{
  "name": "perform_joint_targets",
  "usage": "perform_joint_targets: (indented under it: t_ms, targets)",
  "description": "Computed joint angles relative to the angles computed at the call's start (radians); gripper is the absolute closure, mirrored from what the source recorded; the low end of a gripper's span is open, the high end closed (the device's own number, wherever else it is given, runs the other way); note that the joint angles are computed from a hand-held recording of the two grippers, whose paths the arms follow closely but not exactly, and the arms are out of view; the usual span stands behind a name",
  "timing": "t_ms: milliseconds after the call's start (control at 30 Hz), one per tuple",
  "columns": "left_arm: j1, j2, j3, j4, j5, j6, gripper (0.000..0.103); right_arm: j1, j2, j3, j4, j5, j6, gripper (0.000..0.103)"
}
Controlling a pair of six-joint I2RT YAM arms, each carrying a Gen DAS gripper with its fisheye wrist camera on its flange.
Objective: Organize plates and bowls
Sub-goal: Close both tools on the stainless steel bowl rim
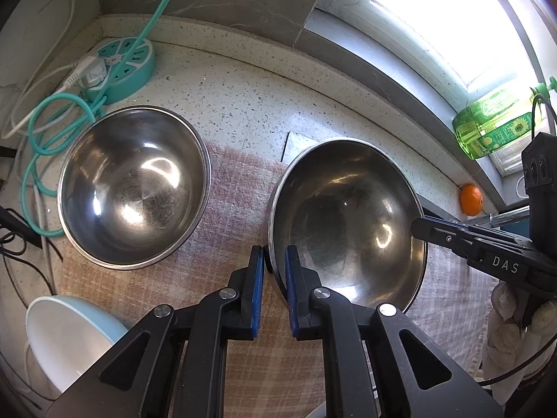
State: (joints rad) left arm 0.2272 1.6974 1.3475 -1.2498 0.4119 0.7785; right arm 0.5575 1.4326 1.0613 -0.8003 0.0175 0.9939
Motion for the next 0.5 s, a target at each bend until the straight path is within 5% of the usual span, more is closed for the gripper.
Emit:
perform_joint_targets:
  t_ms: [500]
  targets:
    - [0.096, -0.040, 0.049, -0.098, 0.039, 0.102, 0.093, 0.083, -0.031, 0.053, -0.074, 0.035, 0.062, 0.096]
